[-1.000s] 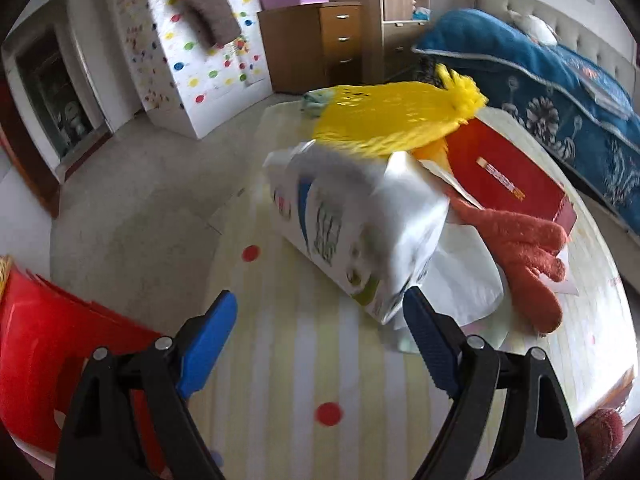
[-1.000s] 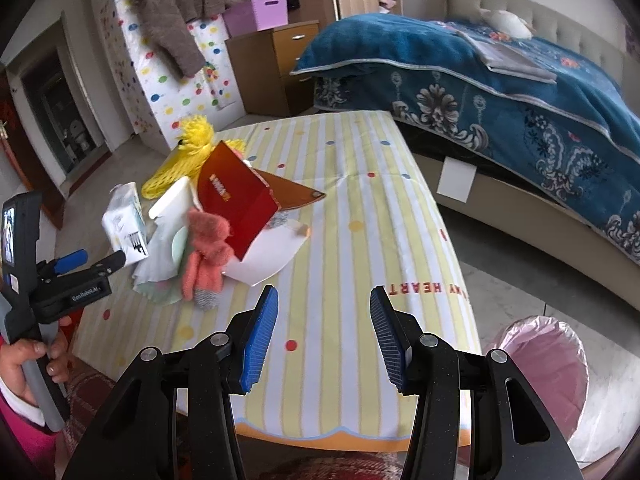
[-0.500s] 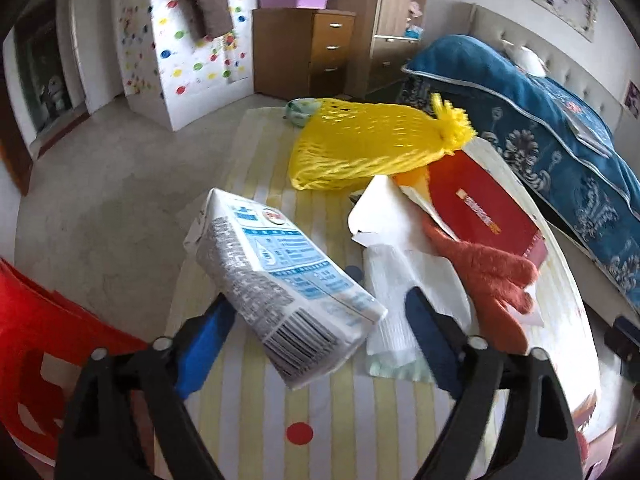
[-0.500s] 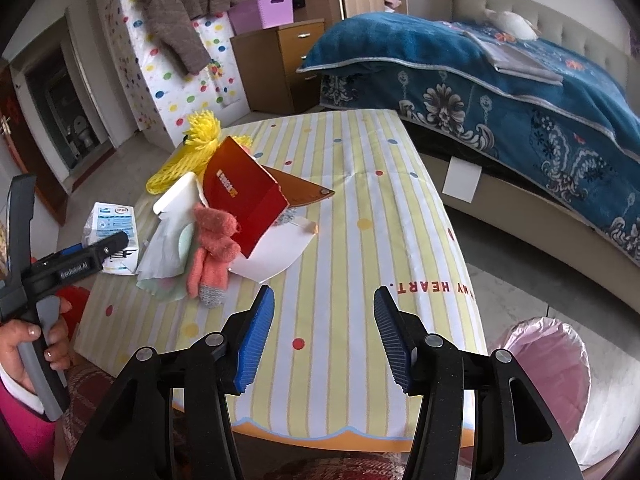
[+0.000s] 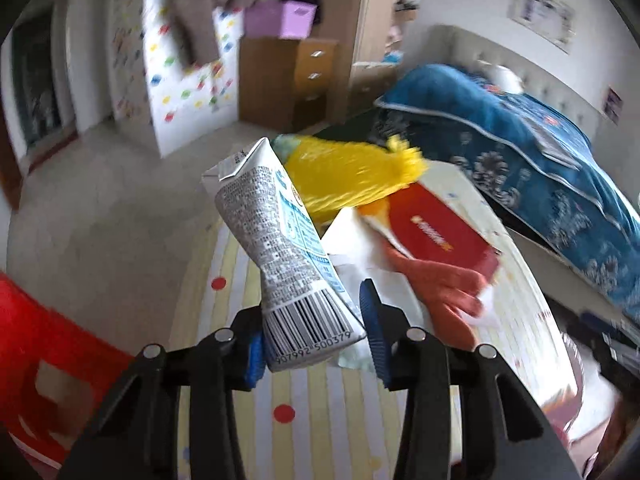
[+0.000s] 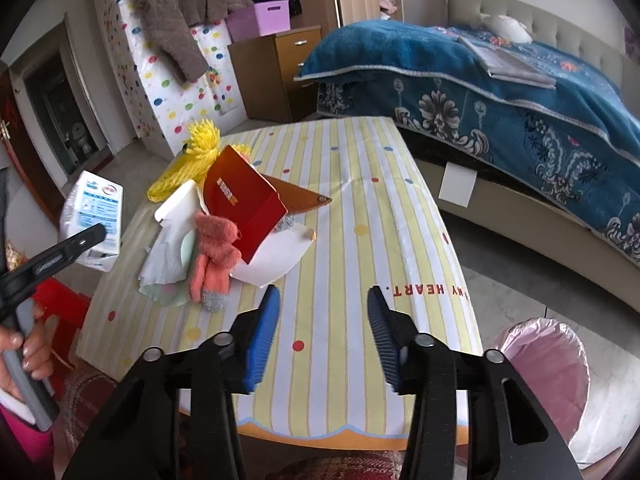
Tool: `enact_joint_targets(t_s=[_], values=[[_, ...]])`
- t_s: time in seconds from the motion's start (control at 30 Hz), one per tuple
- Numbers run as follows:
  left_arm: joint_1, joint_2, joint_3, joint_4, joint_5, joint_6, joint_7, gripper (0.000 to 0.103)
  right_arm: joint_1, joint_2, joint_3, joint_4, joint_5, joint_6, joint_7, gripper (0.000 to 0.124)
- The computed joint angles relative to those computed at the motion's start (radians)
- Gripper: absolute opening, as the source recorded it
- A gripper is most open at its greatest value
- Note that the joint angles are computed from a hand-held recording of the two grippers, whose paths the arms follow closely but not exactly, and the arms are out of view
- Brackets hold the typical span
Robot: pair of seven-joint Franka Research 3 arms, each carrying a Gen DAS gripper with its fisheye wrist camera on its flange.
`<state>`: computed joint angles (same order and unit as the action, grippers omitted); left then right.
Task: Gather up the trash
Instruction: 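Grasp the red box with the right tool while the left tool holds the carton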
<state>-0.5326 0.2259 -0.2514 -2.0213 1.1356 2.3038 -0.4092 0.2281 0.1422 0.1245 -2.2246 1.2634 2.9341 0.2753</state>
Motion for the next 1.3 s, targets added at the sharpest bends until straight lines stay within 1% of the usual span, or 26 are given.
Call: enact_joint_targets(t_s=[0.13, 0.23, 0.33, 0.5, 0.57, 0.63, 0.73, 0.8, 0.87, 0.93, 1.03, 1.07, 1.1, 1.13, 1.17, 1.2, 1.23, 1.27, 1.3], values=[[-0.007, -0.031, -0.01, -0.029, 0.034, 0.014, -0.02, 0.04, 0.008, -0.002, 0.004, 0.005, -0.022, -0.004, 0.013, 0.045], [-0.003, -0.03, -0.013, -0.034, 0.032, 0.01, -0.009, 0.04, 0.019, 0.011, 0.015, 0.024, -0.033, -0.001, 0.01, 0.046], [0.009, -0.027, -0.009, -0.039, 0.025, 0.027, -0.005, 0.04, 0.027, 0.044, 0.023, 0.061, -0.077, -0.003, 0.042, 0.046], [0.028, 0.0, 0.005, -0.02, 0.012, 0.051, 0.028, 0.04, 0.029, 0.129, 0.047, 0.148, -0.169, -0.001, 0.1, 0.046], [0.035, 0.018, 0.013, -0.002, 0.002, 0.059, 0.058, 0.04, 0.035, 0.179, 0.044, 0.201, -0.247, -0.005, 0.168, 0.046], [0.036, 0.035, 0.021, 0.016, -0.004, 0.06, 0.084, 0.04, 0.027, 0.206, 0.056, 0.229, -0.292, -0.005, 0.206, 0.046], [0.039, 0.057, 0.034, 0.041, -0.006, 0.069, 0.113, 0.04, 0.023, 0.27, 0.057, 0.304, -0.386, -0.031, 0.287, 0.047], [0.037, 0.065, 0.041, 0.05, -0.007, 0.072, 0.123, 0.04, 0.022, 0.31, 0.059, 0.351, -0.449, -0.046, 0.331, 0.053], [0.037, 0.075, 0.046, 0.06, -0.01, 0.077, 0.135, 0.04, 0.022, 0.341, 0.061, 0.385, -0.503, -0.058, 0.373, 0.054], [0.036, 0.082, 0.049, 0.065, -0.016, 0.084, 0.146, 0.04, 0.006, 0.373, 0.076, 0.429, -0.536, -0.097, 0.397, 0.054], [0.033, 0.088, 0.052, 0.069, -0.032, 0.086, 0.16, 0.04, -0.018, 0.383, 0.103, 0.444, -0.552, -0.122, 0.403, 0.053], [0.031, 0.088, 0.053, 0.069, -0.035, 0.084, 0.164, 0.04, -0.024, 0.383, 0.11, 0.443, -0.551, -0.122, 0.399, 0.049], [0.03, 0.087, 0.053, 0.069, -0.039, 0.083, 0.169, 0.04, -0.035, 0.37, 0.126, 0.426, -0.539, -0.112, 0.376, 0.041], [0.028, 0.086, 0.053, 0.069, -0.043, 0.08, 0.173, 0.04, -0.053, 0.354, 0.147, 0.406, -0.517, -0.107, 0.344, 0.037], [0.025, 0.086, 0.051, 0.07, -0.047, 0.076, 0.178, 0.04, -0.079, 0.334, 0.174, 0.386, -0.48, -0.116, 0.301, 0.03], [0.022, 0.085, 0.05, 0.071, -0.05, 0.074, 0.18, 0.04, -0.098, 0.32, 0.194, 0.372, -0.441, -0.128, 0.259, 0.023], [0.019, 0.083, 0.049, 0.072, -0.052, 0.071, 0.182, 0.04, -0.104, 0.313, 0.196, 0.369, -0.417, -0.14, 0.232, 0.02], [0.015, 0.081, 0.047, 0.071, -0.053, 0.068, 0.182, 0.04, -0.139, 0.279, 0.225, 0.341, -0.35, -0.177, 0.156, 0.014], [0.013, 0.08, 0.046, 0.07, -0.053, 0.067, 0.18, 0.04, -0.156, 0.26, 0.235, 0.328, -0.307, -0.21, 0.108, 0.008]])
